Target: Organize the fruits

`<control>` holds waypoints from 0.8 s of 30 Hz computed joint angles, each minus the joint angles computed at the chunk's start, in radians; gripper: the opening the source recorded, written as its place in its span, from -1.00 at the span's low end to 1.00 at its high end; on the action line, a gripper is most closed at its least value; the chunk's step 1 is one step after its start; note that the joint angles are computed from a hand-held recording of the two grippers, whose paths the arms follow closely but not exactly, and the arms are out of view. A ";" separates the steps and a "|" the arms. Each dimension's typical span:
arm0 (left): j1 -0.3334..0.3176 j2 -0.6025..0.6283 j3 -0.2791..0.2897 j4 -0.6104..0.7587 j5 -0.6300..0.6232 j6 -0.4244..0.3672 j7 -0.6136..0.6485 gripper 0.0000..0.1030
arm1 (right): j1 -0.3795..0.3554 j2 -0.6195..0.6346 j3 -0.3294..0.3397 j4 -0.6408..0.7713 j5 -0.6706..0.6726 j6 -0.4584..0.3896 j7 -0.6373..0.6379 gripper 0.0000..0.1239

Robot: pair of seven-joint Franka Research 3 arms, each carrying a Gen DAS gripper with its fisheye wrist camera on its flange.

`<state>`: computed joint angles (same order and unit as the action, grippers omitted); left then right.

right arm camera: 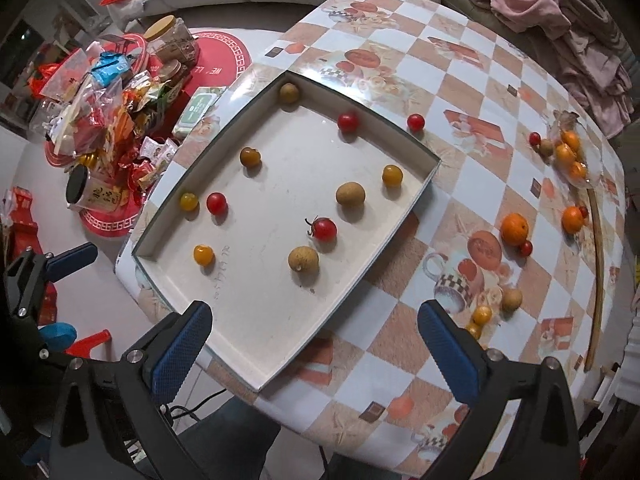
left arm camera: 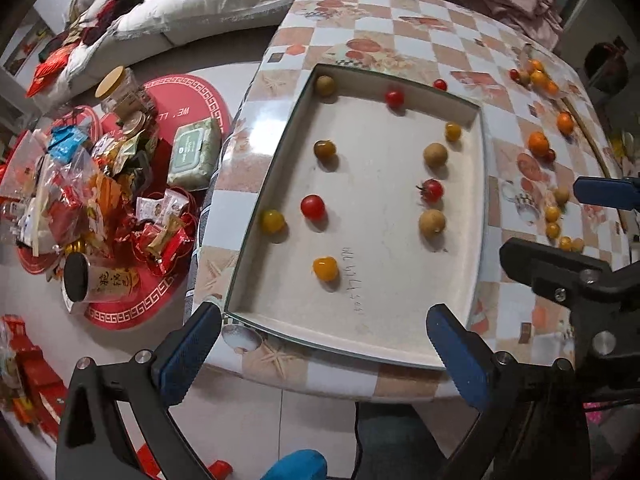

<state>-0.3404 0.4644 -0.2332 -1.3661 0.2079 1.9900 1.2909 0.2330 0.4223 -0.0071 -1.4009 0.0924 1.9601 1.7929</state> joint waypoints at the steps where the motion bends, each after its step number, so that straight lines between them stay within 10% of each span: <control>1: -0.001 -0.001 0.000 0.003 0.002 -0.003 0.005 1.00 | 0.001 -0.004 -0.001 -0.002 -0.001 -0.001 0.003 0.66; 24: -0.022 0.007 0.001 0.060 0.024 -0.046 0.080 1.00 | 0.013 -0.035 -0.006 0.006 -0.053 -0.023 0.038 0.66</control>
<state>-0.3624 0.4716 -0.2318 -1.3061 0.2317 1.9445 1.3705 0.2461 0.3874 -0.0128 -1.3950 0.0393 1.9373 1.8307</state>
